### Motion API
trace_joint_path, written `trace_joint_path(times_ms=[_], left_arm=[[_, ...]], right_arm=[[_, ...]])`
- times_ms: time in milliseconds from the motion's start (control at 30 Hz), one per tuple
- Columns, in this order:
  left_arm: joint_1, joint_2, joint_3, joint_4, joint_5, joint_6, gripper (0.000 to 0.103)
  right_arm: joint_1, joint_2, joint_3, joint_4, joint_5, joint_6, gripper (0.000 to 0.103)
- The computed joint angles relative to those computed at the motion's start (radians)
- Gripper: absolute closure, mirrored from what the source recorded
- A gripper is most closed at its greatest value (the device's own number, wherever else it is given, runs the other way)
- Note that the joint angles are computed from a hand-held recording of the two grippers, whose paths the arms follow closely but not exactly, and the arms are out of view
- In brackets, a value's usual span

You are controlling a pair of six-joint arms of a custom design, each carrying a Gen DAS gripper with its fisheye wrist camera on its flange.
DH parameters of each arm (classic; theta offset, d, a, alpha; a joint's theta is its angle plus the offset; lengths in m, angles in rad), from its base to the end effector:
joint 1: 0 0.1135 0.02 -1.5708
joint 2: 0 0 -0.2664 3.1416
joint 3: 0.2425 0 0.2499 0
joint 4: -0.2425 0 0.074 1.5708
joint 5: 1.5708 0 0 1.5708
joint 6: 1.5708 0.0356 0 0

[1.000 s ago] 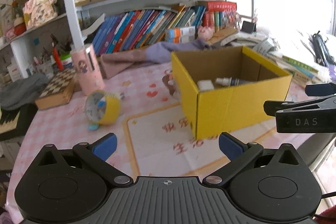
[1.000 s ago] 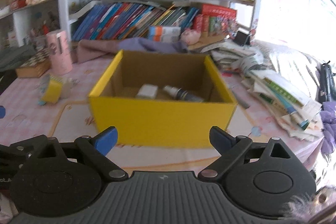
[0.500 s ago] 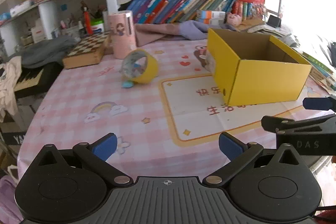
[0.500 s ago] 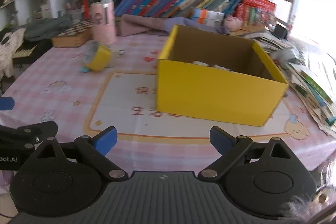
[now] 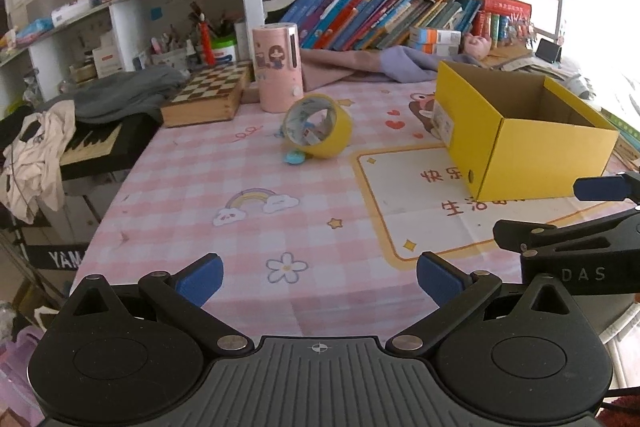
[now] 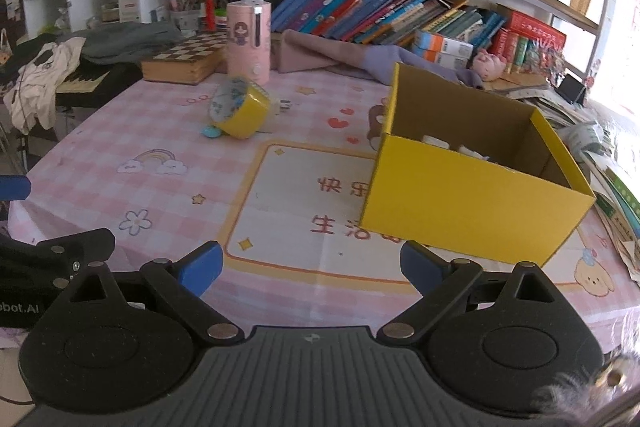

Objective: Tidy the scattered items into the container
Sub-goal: 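Withdraw both tools from the box back over the table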

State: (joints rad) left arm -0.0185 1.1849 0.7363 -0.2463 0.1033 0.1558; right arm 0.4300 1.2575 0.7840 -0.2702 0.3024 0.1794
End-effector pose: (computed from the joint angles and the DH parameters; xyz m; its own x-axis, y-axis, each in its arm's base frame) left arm 0.2483 -0.0083 0.2391 -0.6173 0.1658 -0.7691 0.1958 0.9792 0.0540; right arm 0.2413 0.0990 0.2366 -0.6410 -0.1065 -0.7601 -0.0857 0.9941 -0.0671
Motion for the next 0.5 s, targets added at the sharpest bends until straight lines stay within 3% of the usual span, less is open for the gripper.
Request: trace_joint_path(times_ms=[500], left_arm=[[0.070, 0.091, 0.047, 0.071, 0.012, -0.013, 0.000]], right_arm=[[0.017, 0.148, 0.097, 0.063, -0.027, -0.056, 0.007]])
